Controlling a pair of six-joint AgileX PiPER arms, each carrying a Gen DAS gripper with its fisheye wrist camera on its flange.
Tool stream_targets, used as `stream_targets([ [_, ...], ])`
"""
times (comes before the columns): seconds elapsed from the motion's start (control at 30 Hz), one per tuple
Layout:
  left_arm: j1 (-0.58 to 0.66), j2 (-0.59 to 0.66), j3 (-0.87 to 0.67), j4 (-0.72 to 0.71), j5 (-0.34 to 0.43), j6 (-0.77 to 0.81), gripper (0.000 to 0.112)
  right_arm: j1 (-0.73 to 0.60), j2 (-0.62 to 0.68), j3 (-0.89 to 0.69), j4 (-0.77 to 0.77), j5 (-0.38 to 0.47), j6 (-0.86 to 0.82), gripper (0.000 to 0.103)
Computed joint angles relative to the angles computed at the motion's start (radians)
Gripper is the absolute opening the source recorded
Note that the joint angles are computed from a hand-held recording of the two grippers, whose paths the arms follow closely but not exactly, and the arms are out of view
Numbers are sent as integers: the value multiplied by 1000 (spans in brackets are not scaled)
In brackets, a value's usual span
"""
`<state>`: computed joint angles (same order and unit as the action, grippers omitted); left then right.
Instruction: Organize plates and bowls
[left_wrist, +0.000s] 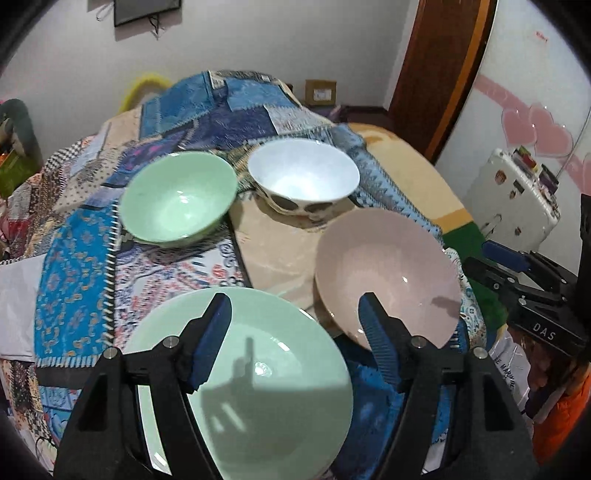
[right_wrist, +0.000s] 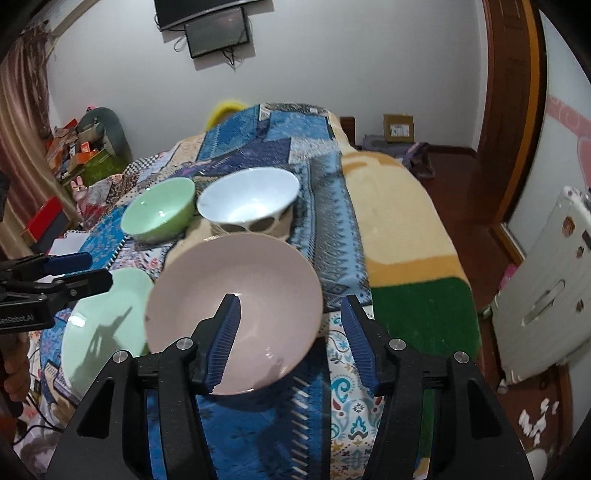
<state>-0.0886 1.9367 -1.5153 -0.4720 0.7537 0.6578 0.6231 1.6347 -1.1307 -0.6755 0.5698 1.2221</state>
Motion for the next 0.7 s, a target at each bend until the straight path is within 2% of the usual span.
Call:
stream_targets([
  [0.3, -63, 135, -104, 80, 19, -94, 69, -71, 42, 54, 107, -138, -76, 53],
  [0.37, -75, 158, -124, 90, 27, -105, 63, -82, 53, 64, 125, -165, -85, 52],
  [0.5, -99, 171, -129, 97, -1, -99, 55, -104, 65, 83, 199, -224, -137, 43],
  [0.53, -101, 181, -143, 91, 15, -94, 49, -109, 68, 87, 223, -237, -159, 39],
  [0.7, -122, 229, -194, 114, 59, -120, 34, -126, 77, 101, 336, -288, -257, 31],
])
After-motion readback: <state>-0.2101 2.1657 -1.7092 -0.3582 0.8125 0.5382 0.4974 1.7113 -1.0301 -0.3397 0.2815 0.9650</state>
